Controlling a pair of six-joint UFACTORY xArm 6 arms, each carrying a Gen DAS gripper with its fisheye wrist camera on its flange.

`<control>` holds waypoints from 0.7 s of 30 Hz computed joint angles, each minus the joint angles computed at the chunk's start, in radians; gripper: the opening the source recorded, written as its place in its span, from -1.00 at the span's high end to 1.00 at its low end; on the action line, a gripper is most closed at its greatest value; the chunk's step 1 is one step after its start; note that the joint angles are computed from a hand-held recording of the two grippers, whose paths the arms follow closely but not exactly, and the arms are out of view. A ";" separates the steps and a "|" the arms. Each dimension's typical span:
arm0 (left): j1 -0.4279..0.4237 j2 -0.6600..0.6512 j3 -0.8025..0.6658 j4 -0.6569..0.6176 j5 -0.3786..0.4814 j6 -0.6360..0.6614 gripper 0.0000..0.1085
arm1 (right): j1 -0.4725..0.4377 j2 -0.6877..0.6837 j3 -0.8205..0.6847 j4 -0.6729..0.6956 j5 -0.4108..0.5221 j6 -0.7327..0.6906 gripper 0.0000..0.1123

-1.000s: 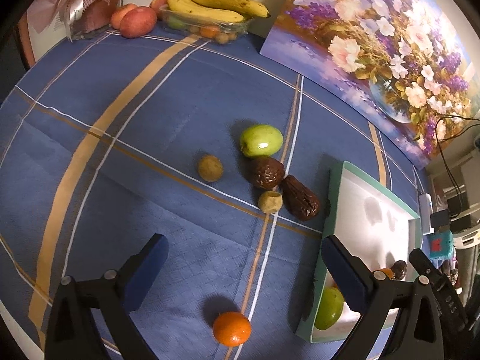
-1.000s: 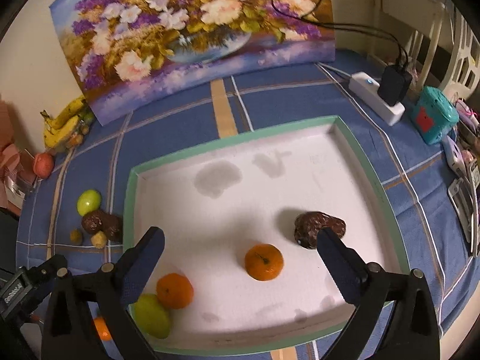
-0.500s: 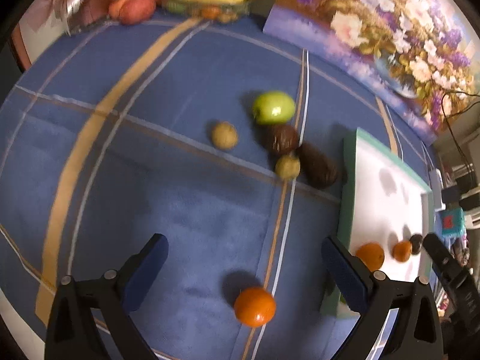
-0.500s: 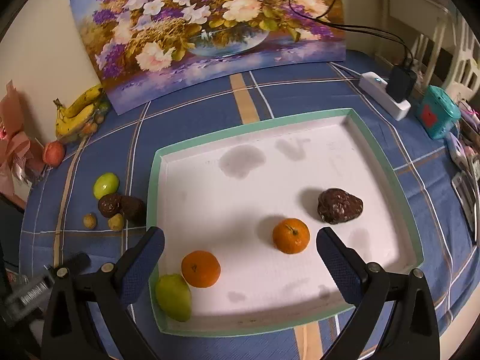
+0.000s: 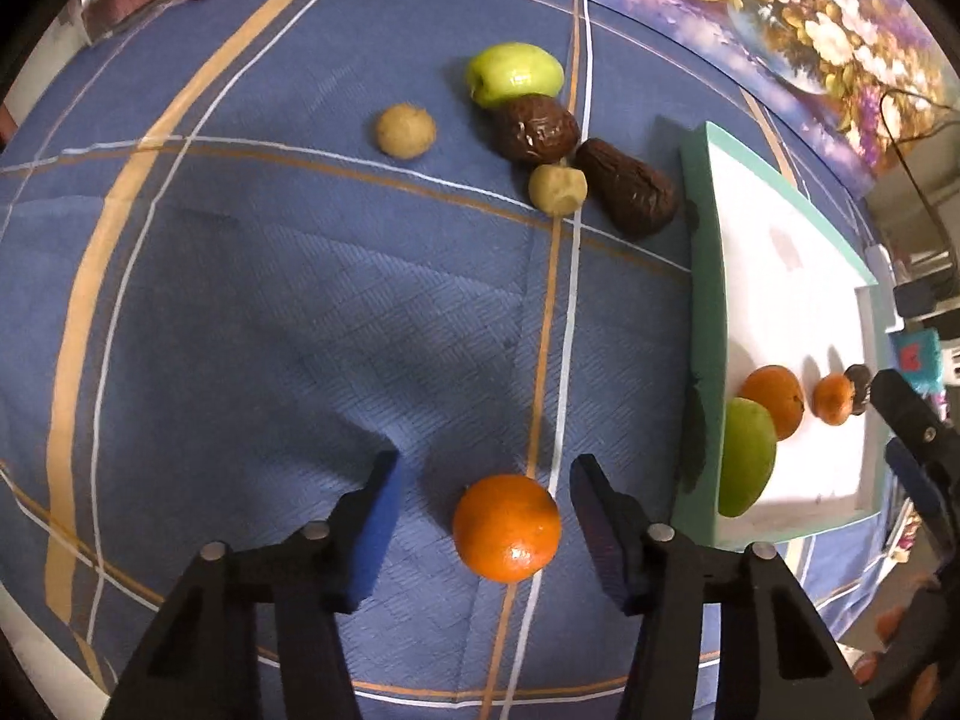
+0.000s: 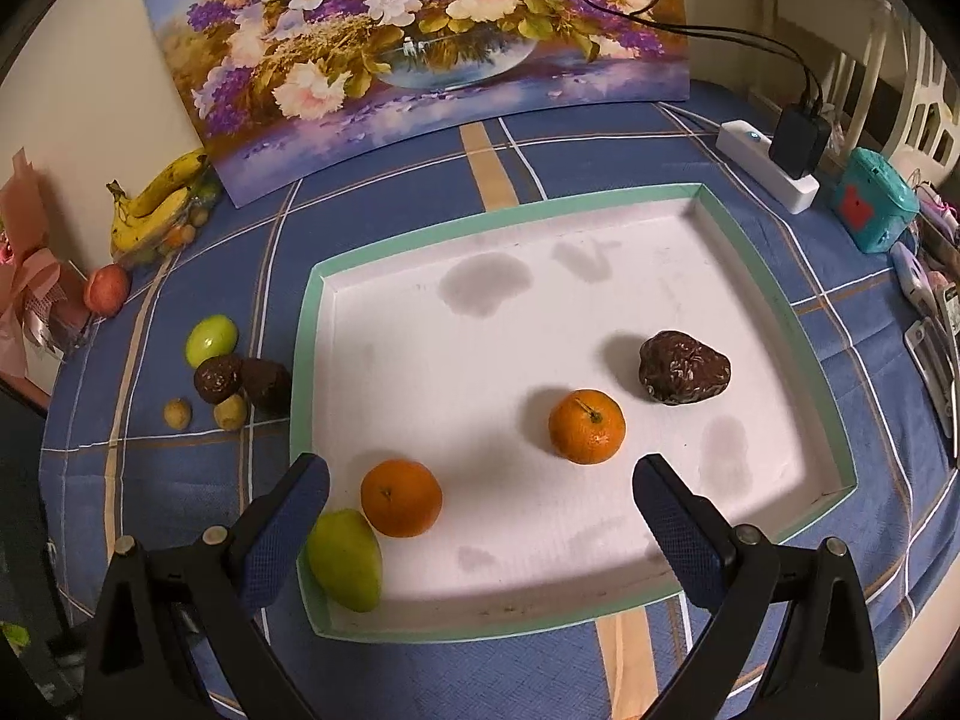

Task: Organize fruits
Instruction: 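Move the left tool to an orange on the cloth and grasp it, then move the right tool to the dark dates while the left tool holds the orange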

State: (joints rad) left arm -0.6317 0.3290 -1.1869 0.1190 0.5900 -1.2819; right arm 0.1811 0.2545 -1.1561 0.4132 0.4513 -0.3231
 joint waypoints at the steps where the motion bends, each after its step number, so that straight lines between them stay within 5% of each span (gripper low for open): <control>1: -0.004 -0.001 0.000 0.005 0.005 -0.006 0.02 | 0.000 0.001 -0.001 0.002 0.001 -0.003 -0.80; 5: -0.009 0.004 -0.003 -0.001 -0.023 0.005 0.34 | 0.000 0.004 -0.006 0.004 0.009 -0.011 -0.80; 13: -0.009 -0.001 -0.010 0.037 -0.041 -0.021 0.37 | -0.003 0.009 -0.014 0.010 0.021 -0.012 -0.80; 21: 0.009 -0.055 0.032 0.186 -0.074 -0.196 0.37 | 0.008 0.019 -0.030 0.064 0.046 -0.088 -0.80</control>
State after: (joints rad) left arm -0.6222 0.2743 -1.1546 0.3047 0.5155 -1.4776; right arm 0.1892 0.2733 -1.1864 0.4767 0.4972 -0.4108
